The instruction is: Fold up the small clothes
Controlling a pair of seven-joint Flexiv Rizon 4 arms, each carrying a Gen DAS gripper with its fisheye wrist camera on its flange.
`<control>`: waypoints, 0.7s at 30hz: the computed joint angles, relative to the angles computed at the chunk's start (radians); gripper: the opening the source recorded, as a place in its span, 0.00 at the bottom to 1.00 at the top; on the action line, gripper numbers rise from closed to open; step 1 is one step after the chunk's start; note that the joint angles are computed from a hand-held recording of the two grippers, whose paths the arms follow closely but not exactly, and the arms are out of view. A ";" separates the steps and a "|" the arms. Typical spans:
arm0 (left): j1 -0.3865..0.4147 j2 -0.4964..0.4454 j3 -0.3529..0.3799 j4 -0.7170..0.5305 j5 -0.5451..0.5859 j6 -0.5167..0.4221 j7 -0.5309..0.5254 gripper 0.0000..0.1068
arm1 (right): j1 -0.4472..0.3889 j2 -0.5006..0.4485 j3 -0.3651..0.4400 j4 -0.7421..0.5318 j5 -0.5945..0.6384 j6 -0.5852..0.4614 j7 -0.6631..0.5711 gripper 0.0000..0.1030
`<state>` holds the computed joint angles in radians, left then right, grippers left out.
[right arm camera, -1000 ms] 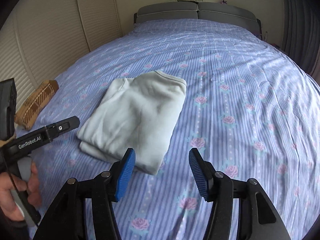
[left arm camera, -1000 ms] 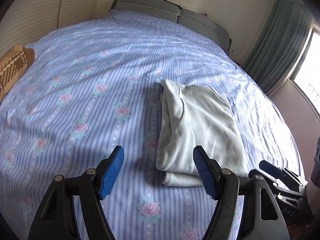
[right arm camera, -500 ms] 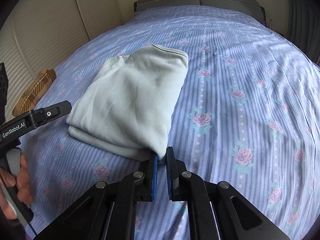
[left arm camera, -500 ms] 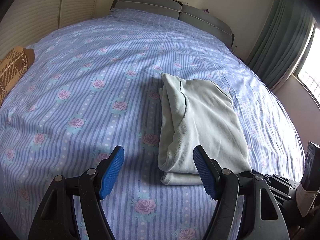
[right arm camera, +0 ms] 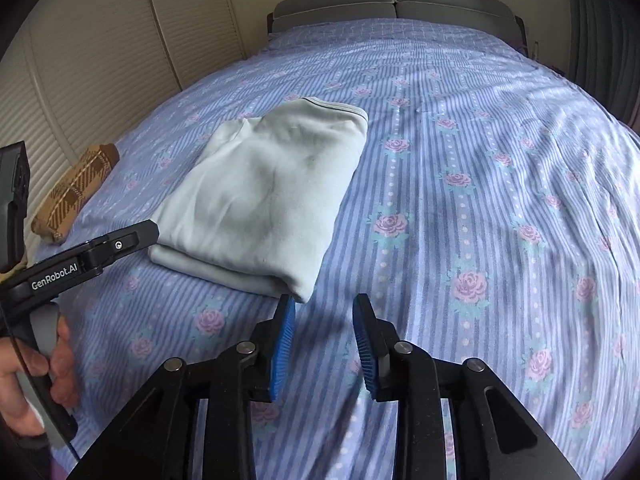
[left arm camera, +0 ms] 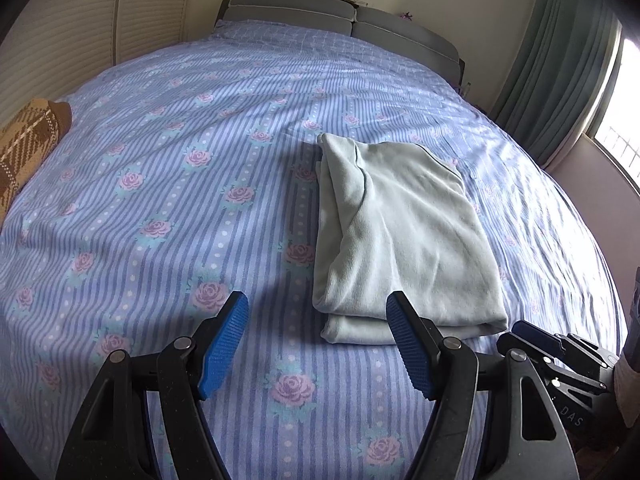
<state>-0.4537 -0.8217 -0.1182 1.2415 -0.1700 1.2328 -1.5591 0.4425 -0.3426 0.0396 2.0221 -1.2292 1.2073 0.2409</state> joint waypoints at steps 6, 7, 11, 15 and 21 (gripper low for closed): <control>-0.001 0.012 0.010 0.013 0.007 0.005 -0.012 0.66 | 0.036 -0.032 0.015 -0.059 0.040 -0.098 -0.109 0.30; 0.000 0.012 0.010 0.014 0.007 0.005 -0.013 0.66 | 0.045 -0.040 0.017 -0.072 0.058 -0.127 -0.145 0.30; -0.001 0.010 0.018 0.007 0.012 -0.002 -0.022 0.66 | 0.076 -0.065 0.004 -0.113 0.072 -0.222 -0.228 0.09; 0.006 0.008 0.008 0.007 0.007 -0.004 -0.022 0.66 | 0.059 -0.040 -0.015 -0.080 0.012 -0.166 -0.140 0.07; 0.005 0.001 -0.004 0.002 0.003 -0.019 -0.008 0.66 | -0.010 -0.034 -0.025 -0.017 -0.067 0.004 0.057 0.06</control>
